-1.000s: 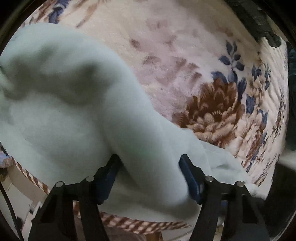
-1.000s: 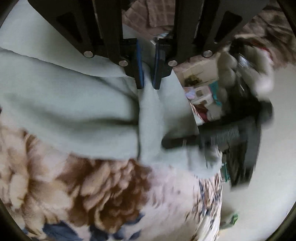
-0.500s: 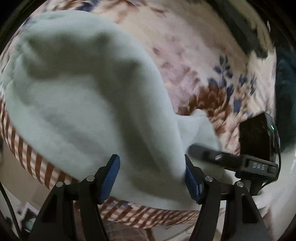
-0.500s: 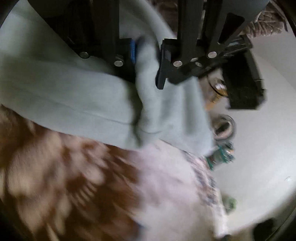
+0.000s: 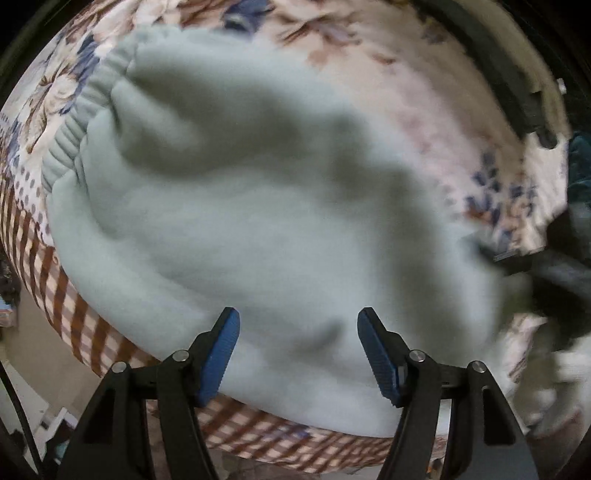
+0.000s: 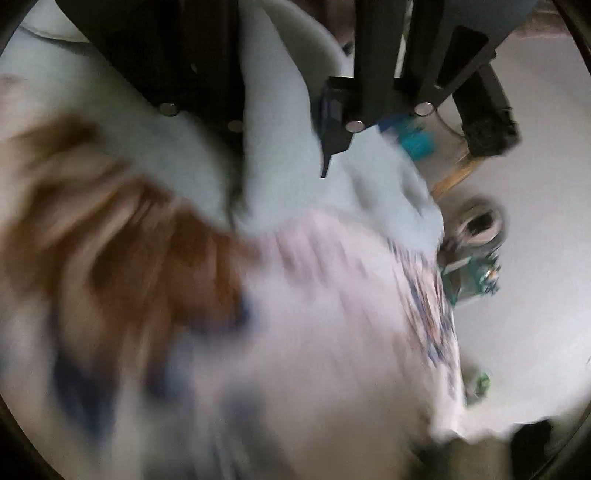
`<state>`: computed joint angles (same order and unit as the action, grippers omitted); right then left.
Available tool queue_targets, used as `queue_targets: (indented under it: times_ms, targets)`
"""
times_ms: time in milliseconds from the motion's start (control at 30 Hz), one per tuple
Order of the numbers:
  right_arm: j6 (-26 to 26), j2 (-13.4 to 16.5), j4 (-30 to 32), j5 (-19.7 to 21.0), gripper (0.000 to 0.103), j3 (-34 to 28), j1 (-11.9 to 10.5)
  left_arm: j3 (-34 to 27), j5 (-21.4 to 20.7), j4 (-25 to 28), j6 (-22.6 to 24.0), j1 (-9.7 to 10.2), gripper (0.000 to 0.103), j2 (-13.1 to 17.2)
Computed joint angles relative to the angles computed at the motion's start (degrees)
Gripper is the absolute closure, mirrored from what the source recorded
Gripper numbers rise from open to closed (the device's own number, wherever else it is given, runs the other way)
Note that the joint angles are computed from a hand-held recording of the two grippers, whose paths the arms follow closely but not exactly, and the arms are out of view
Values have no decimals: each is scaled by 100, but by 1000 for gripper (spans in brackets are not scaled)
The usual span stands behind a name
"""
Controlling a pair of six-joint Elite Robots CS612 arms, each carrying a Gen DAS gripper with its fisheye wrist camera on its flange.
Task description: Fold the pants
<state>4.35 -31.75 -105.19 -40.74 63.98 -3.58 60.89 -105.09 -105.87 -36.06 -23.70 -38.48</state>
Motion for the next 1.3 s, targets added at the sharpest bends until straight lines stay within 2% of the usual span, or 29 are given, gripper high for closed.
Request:
queue_targets:
  times_ms: [67, 100, 200, 233, 300, 333, 367, 400, 433, 467, 500, 533, 600, 633, 700, 733, 800, 833, 900, 967, 1033, 1133, 1167, 1200, 1233, 1267, 1300]
  targets:
    - [314, -113, -655, -370, 89, 36, -42, 20, -69, 61, 3, 39, 39, 41]
    - [262, -120, -623, -387, 89, 19, -63, 27, -79, 83, 1, 53, 39, 59]
    - [-500, 136, 535, -917, 86, -654, 11, 26, -109, 123, 39, 68, 39, 93]
    - [-678, 233, 958, -857, 79, -883, 20, 29, -116, 113, 46, 70, 39, 90]
    - [-805, 260, 1332, -852, 52, -1084, -6, -9, -111, 111, 40, 49, 39, 115]
    - [-821, 206, 1319, -1003, 26, -1068, -29, -10, -127, 109, 50, 49, 39, 115]
    - [-817, 165, 1242, -1126, 22, -1013, -36, -17, -147, 107, 68, 46, 39, 122]
    - [-785, 150, 1228, -1169, 22, -979, -67, -10, -139, 106, 89, 42, 39, 115]
    - [-850, 133, 1348, -1107, 30, -933, -120, -34, -133, 110, 88, 28, 39, 137]
    - [-834, 121, 1333, -1146, 80, -881, -137, -41, -135, 110, 86, 28, 39, 144]
    - [-816, 91, 1285, -1312, 96, -834, -148, -54, -144, 105, 84, 29, 39, 156]
    - [-624, 39, 1044, -1602, 95, -737, -161, -60, -147, 95, 96, 30, 39, 164]
    - [-143, -68, 423, -1772, 96, -533, -187, -1, -124, 66, 161, 35, 39, 131]
    - [-75, -21, 370, -1912, 96, -599, -131, -15, -88, 87, 200, 27, 39, 137]
    - [-383, 126, 930, -1752, 95, -854, -98, -89, -33, 222, 255, 12, 39, 157]
    - [-628, 164, 1187, -1799, 93, -972, -72, -171, -12, 270, 269, -13, 39, 200]
    - [-748, 22, 1087, -1894, 81, -867, -112, -212, 10, 271, 424, -42, 39, 178]
    - [-697, -111, 933, -1920, 57, -709, -156, -224, 43, 217, 537, -67, 39, 156]
    - [-464, -453, 472, -2280, 24, -284, -261, -208, 163, 84, 691, -124, 34, 104]
    - [-358, -768, 314, -2957, 24, 106, -368, -214, 291, -59, 821, -191, 12, 79]
    - [-218, -955, 380, -3424, 24, 410, -435, -238, 484, -196, 946, -281, 11, 86]
    - [-104, -1084, 663, -3625, 24, 826, -548, -374, 545, -156, 1082, -382, 11, 182]
    - [-192, -1087, 731, -3683, 29, 931, -541, -422, 576, -141, 1122, -417, 11, 228]
    - [-222, -1105, 603, -3982, 36, 1052, -491, -344, 565, -217, 1179, -405, 11, 224]
    - [-110, -1125, 295, -4457, 44, 1207, -429, -346, 581, -267, 1233, -430, 11, 248]
    - [37, -1131, 71, -4692, 44, 1331, -412, -344, 643, -275, 1282, -453, 11, 256]
    - [369, -1137, -105, -4687, 44, 1447, -437, -343, 722, -256, 1346, -475, 11, 263]
